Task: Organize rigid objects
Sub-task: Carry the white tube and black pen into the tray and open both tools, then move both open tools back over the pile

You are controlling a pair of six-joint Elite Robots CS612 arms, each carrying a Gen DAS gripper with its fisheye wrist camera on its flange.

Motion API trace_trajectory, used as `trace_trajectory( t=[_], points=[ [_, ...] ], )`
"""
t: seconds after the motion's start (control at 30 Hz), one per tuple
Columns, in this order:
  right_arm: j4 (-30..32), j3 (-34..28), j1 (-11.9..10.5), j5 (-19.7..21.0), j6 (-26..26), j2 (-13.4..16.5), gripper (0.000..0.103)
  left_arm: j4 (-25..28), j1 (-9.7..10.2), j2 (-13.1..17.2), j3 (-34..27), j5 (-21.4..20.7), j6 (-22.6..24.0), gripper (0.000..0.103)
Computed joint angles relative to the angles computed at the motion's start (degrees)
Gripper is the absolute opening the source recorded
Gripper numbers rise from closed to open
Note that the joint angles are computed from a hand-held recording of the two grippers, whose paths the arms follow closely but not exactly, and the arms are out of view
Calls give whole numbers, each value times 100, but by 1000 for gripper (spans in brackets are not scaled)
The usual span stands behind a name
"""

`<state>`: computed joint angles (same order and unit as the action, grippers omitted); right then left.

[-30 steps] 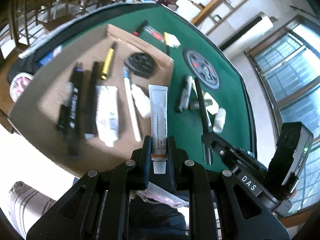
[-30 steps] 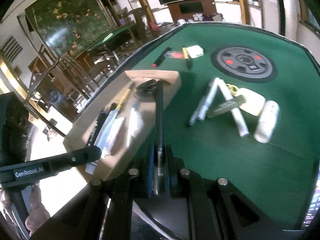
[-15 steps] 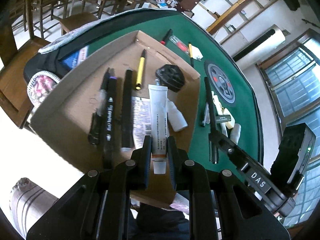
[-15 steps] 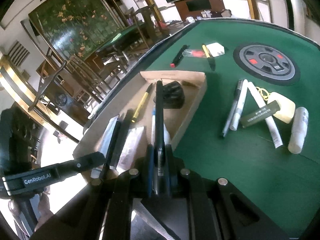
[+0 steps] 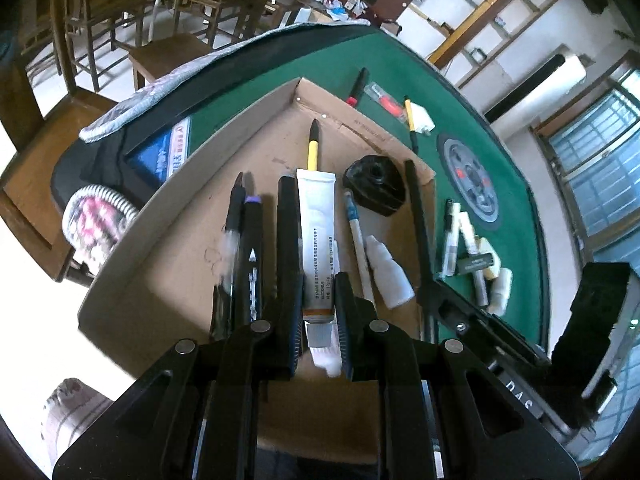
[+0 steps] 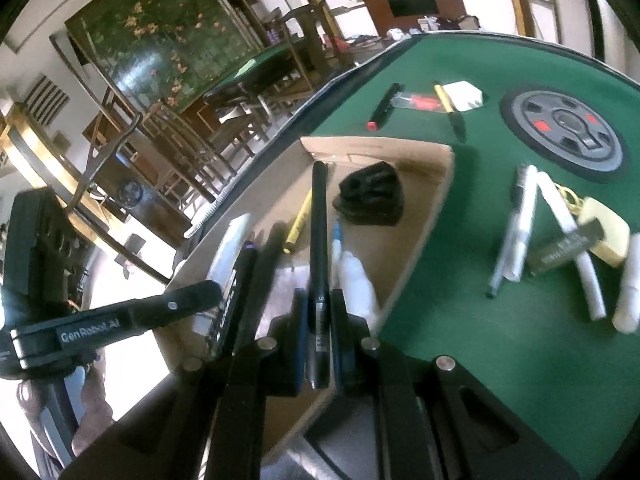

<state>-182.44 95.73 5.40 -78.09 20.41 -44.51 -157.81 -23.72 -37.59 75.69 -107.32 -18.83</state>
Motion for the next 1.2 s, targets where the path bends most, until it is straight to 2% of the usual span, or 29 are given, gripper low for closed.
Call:
trace_trajectory(
  t=[0.1, 0.2, 0.4, 0.83, 1.07, 1.2],
  points=[
    [125, -147, 6, 84, 23, 109, 9, 205, -81, 96, -156, 337, 159, 15],
    [223, -224, 11, 136, 41, 177, 9, 362, -85, 188, -269, 228, 172, 15],
    [407, -327, 31, 109, -29, 243, 9, 171, -151, 220, -254, 557, 207, 15],
    [342, -268, 49, -11, -170, 236, 9, 106, -125, 247, -308, 417, 31, 15],
    [324, -306, 64, -50, -206, 263, 9, 468, -200, 317, -466, 620, 80, 15],
    [352, -308, 94, -191, -359, 253, 9, 484, -198, 353, -512, 550, 90, 15]
  ],
)
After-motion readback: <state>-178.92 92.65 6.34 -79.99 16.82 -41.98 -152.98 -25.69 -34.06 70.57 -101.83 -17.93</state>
